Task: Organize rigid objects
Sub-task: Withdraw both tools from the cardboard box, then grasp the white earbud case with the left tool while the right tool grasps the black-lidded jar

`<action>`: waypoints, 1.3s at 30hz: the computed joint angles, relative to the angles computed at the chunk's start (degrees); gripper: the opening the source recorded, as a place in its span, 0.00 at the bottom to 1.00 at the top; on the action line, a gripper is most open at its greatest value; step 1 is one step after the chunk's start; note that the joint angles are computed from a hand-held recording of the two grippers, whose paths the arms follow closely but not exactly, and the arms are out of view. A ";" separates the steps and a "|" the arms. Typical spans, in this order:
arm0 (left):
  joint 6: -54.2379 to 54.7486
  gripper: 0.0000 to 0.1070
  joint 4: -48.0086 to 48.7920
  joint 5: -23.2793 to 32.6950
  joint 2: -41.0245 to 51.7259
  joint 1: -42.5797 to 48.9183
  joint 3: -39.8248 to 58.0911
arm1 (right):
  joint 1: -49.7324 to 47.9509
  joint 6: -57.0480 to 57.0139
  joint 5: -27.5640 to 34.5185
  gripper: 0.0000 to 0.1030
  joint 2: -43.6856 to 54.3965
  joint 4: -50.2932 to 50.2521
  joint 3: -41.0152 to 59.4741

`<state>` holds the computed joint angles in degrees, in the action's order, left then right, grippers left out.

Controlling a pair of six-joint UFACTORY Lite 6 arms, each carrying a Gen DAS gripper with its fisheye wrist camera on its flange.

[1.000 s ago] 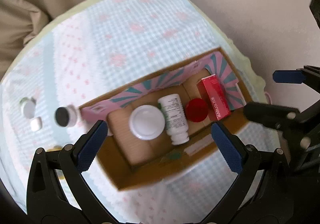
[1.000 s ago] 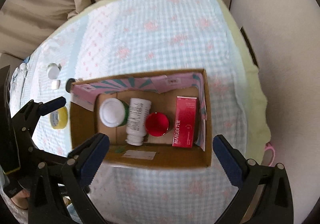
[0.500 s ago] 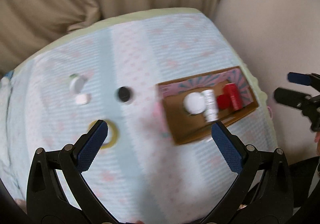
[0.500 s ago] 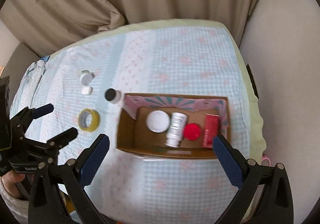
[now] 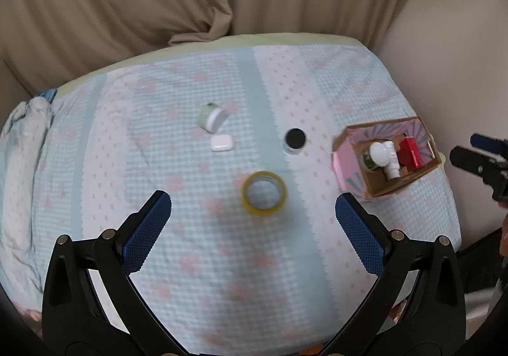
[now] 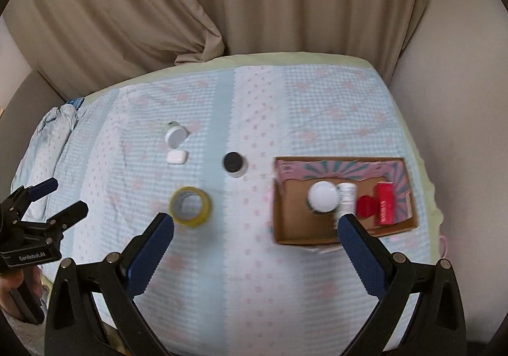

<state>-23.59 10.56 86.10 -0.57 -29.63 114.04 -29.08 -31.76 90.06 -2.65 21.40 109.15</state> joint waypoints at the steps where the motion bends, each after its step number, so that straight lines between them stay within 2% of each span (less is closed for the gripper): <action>1: 2.54 0.96 -1.69 -0.80 -1.37 3.18 -1.48 | 3.66 3.51 -1.66 1.00 -2.19 -1.53 -2.43; 6: 18.17 0.96 -12.22 -5.11 -5.18 21.40 -8.74 | 18.52 17.16 -8.87 1.00 -8.81 -8.81 -10.42; 12: 26.71 0.96 -16.57 -11.48 -2.41 29.23 -13.49 | 32.10 31.24 -17.21 1.00 -11.00 -15.83 -18.27; 20: 28.07 0.96 -18.30 -24.36 6.72 29.30 -19.25 | 36.47 35.81 -29.97 1.00 -6.22 -18.65 -27.80; 28: 25.52 0.96 -16.08 -47.54 19.76 25.09 -27.49 | 36.17 35.38 -51.23 1.00 4.76 -20.36 -37.11; 34: 25.47 0.93 -17.27 -56.66 34.39 24.10 -24.51 | 36.18 32.49 -65.01 0.99 17.97 -20.57 -38.68; 37: 24.52 0.93 -16.80 -60.33 40.67 23.83 -22.01 | 36.70 34.18 -70.04 0.95 24.25 -25.11 -37.53; 39: 25.12 0.87 -17.88 -62.11 44.10 23.95 -20.56 | 35.99 31.66 -72.58 0.95 28.53 -22.19 -35.86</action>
<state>1.53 -7.32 23.99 43.53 -5.68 93.49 6.91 -0.11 17.48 25.88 -0.79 73.29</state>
